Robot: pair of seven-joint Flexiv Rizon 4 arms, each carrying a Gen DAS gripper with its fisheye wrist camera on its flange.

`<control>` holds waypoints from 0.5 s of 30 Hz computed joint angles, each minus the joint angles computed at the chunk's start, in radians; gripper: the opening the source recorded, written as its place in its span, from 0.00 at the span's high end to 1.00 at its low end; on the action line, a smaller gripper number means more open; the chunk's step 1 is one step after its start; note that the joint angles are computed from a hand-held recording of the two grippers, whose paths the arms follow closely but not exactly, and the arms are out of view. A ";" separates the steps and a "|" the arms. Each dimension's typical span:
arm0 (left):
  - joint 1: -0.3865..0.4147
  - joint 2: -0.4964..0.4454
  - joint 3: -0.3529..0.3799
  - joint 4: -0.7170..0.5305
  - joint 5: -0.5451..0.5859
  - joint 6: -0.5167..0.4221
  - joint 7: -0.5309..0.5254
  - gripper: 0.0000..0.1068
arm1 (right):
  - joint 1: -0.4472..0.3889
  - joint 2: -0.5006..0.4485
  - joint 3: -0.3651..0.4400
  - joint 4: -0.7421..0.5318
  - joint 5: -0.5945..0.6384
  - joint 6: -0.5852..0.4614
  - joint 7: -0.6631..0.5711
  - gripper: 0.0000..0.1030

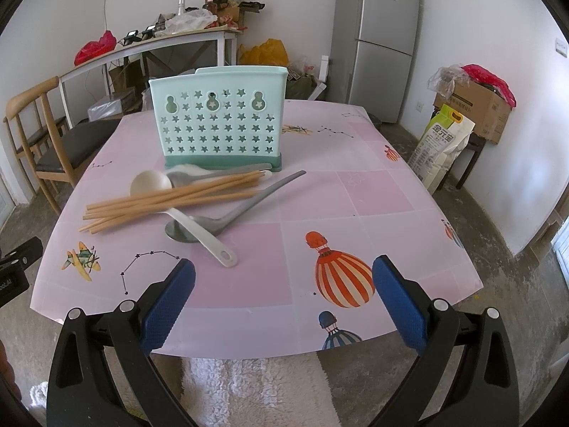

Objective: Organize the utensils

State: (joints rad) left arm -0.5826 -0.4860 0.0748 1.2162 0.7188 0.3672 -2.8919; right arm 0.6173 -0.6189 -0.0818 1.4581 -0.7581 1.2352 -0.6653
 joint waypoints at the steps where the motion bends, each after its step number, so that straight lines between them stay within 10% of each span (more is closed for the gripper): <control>1: 0.000 0.000 0.000 0.000 0.000 0.000 0.000 0.11 | 0.001 0.000 -0.001 0.000 -0.001 0.001 0.001 0.06; 15: 0.002 0.003 -0.001 0.005 0.000 0.002 -0.001 0.11 | 0.004 0.000 -0.003 -0.002 -0.007 -0.003 0.001 0.06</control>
